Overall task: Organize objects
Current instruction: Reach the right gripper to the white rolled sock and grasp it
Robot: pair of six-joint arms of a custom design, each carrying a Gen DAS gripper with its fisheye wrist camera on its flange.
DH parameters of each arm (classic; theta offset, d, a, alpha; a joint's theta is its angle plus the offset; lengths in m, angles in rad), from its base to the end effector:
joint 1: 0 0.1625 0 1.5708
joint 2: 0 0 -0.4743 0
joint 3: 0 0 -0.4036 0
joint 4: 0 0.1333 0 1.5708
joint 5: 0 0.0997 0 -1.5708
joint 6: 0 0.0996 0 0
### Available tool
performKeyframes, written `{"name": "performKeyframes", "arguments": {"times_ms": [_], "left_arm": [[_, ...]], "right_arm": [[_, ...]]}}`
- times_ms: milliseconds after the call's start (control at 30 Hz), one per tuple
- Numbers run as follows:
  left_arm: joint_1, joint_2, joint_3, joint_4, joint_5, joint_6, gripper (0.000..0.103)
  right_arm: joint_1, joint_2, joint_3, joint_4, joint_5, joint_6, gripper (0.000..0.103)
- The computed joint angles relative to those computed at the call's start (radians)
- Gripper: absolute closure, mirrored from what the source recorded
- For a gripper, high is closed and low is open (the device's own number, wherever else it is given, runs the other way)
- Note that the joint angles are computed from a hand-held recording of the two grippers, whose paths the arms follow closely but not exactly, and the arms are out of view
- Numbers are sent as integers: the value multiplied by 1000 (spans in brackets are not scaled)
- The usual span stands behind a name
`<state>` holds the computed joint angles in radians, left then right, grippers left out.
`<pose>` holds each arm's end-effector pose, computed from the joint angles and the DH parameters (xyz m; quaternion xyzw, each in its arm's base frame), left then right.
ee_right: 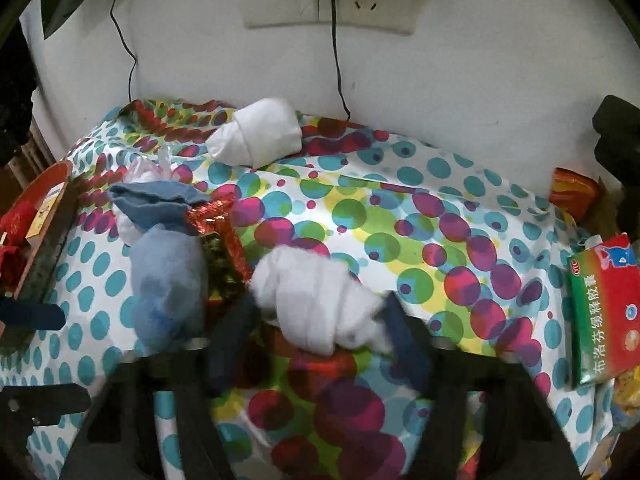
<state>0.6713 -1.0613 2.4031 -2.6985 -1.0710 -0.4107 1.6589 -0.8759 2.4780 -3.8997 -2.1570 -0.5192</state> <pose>-0.2020 -0.3917 0.0769 0.2588 0.9284 -0.0677 0.2581 0.1149 -0.4122 0.1277 0.1696 -0.8846 0.2747 0.3366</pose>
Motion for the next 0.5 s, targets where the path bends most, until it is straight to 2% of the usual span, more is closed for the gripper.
{"name": "performKeyframes", "arguments": {"times_ms": [67,167,233,400,500], "left_arm": [[2,28,-17,-22,-1,-18,41],[-4,67,-40,-53,9,-54,41],[-13,94,-55,-64,30,-92,41],[-24,145,-95,-85,40,-158,41],[-30,188,-126,-70,68,-186,41]], "right_arm": [[-12,-15,27,-36,23,14,56],[-28,-36,81,-94,45,20,56],[-51,-57,130,-128,92,33,56],[-104,-82,186,-137,184,58,56],[-119,-70,195,-163,207,52,55]]}}
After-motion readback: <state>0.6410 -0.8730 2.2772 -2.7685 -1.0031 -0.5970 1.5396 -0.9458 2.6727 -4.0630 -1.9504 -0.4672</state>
